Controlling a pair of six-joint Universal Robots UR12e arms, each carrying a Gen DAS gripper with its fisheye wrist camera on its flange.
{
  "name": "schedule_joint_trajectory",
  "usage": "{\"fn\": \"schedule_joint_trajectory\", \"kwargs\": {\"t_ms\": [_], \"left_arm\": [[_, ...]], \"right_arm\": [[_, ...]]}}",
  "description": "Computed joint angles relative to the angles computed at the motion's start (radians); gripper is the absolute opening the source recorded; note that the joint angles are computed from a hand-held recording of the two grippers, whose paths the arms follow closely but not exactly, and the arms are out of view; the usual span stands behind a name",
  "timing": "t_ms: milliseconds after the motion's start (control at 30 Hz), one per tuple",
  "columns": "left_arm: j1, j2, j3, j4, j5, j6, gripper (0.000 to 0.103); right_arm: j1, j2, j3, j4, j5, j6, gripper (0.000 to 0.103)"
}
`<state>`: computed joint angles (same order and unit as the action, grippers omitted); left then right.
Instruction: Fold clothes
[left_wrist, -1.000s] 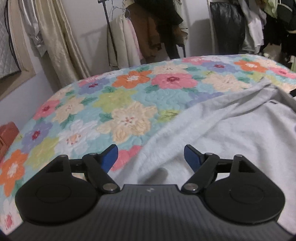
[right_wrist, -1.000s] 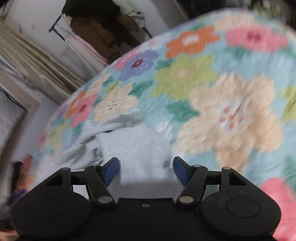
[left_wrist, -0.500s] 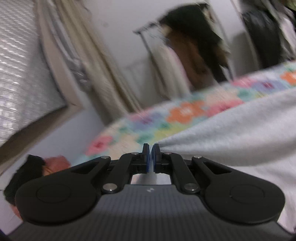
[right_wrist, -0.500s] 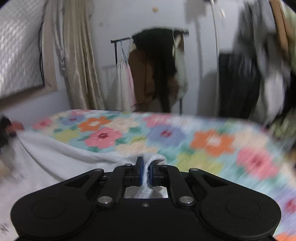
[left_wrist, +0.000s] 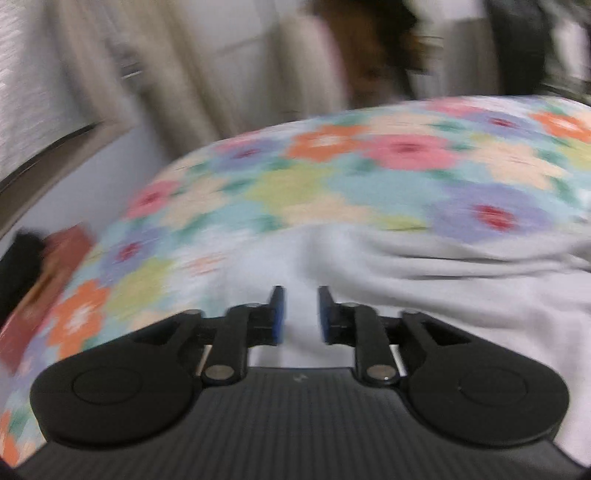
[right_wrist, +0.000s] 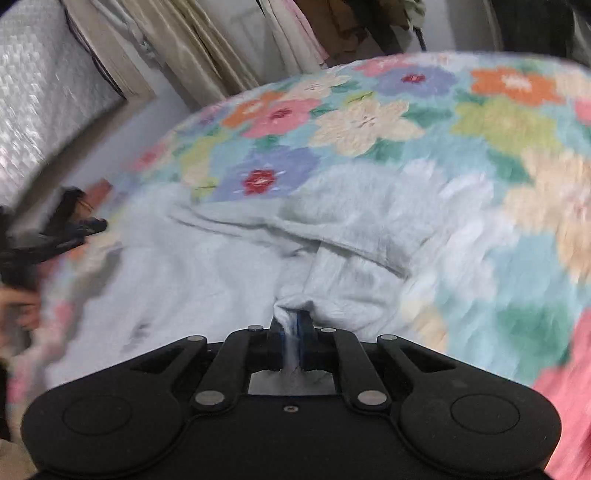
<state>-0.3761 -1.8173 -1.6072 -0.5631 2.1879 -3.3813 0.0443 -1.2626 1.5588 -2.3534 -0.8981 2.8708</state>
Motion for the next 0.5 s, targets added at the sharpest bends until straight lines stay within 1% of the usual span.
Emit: {"fn": "schedule_joint_trajectory", "kwargs": {"t_ms": [33, 100, 133, 233, 267, 367, 433, 467, 500], "left_arm": [[-0.011, -0.016, 0.018, 0.031, -0.043, 0.051, 0.054], [-0.025, -0.046, 0.053, 0.087, -0.130, 0.155, 0.055], [-0.031, -0.063, 0.077, 0.099, -0.186, 0.212, 0.055], [-0.050, -0.115, 0.148, 0.105, -0.330, 0.357, 0.055], [-0.059, -0.136, 0.174, 0.102, -0.355, 0.399, 0.055], [-0.088, -0.209, 0.265, 0.075, -0.352, 0.520, 0.055], [-0.098, -0.245, 0.313, 0.050, -0.348, 0.552, 0.056], [-0.097, -0.257, 0.331, 0.031, -0.365, 0.550, 0.056], [-0.094, -0.267, 0.348, 0.010, -0.385, 0.546, 0.058]], "right_arm": [[-0.001, 0.010, -0.014, 0.002, 0.010, 0.014, 0.009], [-0.012, 0.015, -0.017, -0.021, 0.050, 0.048, 0.009], [-0.012, 0.014, -0.018, -0.022, 0.051, 0.047, 0.009], [-0.021, 0.002, 0.002, -0.012, 0.049, 0.048, 0.009], [-0.026, 0.001, 0.003, -0.006, 0.051, 0.058, 0.009], [-0.038, 0.006, -0.001, -0.032, 0.055, 0.100, 0.009], [-0.049, 0.006, 0.001, -0.049, 0.053, 0.117, 0.009], [-0.053, 0.007, 0.000, -0.051, 0.045, 0.122, 0.009], [-0.058, 0.007, 0.000, -0.052, 0.037, 0.126, 0.009]]}}
